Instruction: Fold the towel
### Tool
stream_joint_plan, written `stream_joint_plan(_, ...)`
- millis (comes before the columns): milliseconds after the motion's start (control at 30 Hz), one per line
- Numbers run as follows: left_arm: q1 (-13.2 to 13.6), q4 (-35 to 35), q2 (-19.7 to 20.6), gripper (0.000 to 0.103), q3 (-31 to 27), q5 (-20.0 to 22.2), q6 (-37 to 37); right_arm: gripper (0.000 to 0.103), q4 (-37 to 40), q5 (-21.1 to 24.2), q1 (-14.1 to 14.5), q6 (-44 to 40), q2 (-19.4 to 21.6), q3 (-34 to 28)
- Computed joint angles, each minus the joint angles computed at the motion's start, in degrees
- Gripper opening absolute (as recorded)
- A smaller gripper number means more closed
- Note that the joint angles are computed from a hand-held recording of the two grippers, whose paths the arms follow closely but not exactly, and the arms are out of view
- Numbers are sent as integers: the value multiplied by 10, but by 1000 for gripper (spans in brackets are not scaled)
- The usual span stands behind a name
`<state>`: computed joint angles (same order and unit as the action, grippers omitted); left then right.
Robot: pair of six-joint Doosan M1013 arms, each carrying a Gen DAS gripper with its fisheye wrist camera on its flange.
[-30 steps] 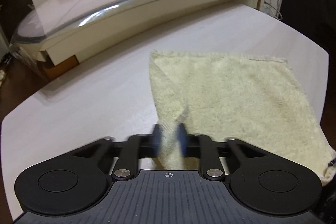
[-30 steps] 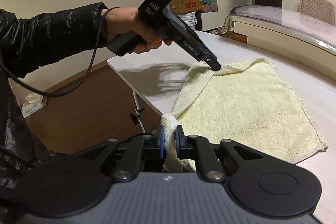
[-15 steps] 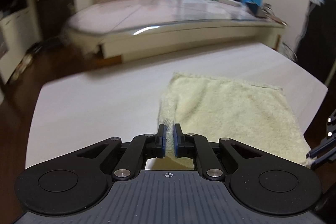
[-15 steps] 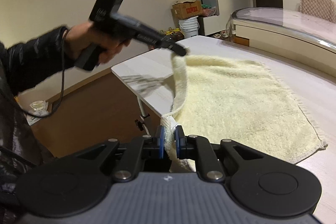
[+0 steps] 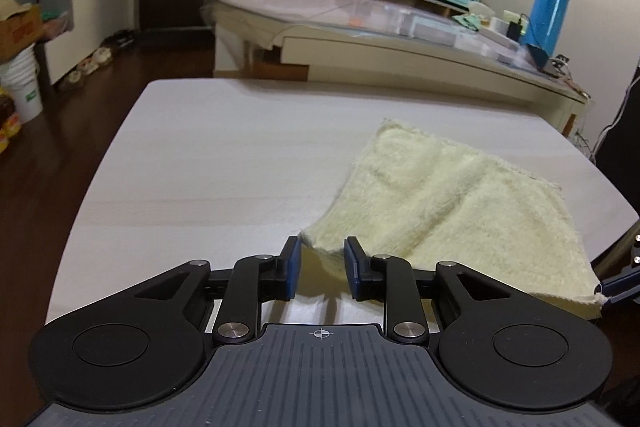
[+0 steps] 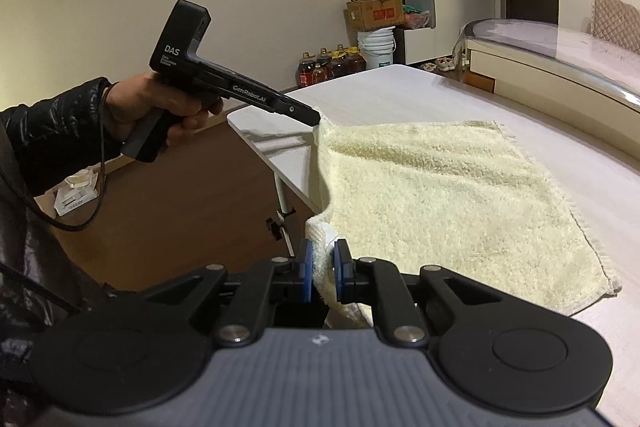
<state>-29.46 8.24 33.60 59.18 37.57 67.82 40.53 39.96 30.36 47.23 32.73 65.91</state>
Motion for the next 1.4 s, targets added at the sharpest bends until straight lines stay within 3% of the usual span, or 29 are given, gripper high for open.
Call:
stream_joint_plan(167,7,-47,-1,47,1,10,-15,12,-7,-2,2,4,1,-1)
stream_joint_plan(300,16,-103,-3,49,9,-5,-13,12,-15,-2,4,-3,3,-5)
stream_joint_plan(400,18,-96,2,49,3,-2,-31,12,-23,0,5,-9,5,-7)
stream_joint_plan(500,17,-76,8,43,-7,9,-51,12,-21,-2,6,-17,5,-6)
stream_joint_plan(567,16,-66,13,14,-16,22,-47,12,-24,-5,6,-23,5,-4)
stream_joint_plan(667,9,-22,17,13,-22,38,-43,12,-43,-9,9,-35,5,-5)
stream_joint_plan(967,-6,59,13,12,-9,31,-47,12,-58,16,9,-74,12,-21)
stream_joint_plan(1133,-10,78,11,12,-4,26,-51,11,-61,-6,9,-100,7,-23)
stream_joint_plan(1333,-13,94,6,12,7,16,-56,11,-85,23,-1,-141,24,-86)
stream_joint_plan(1400,-15,104,7,12,5,21,-55,11,-97,59,-7,-165,46,-142)
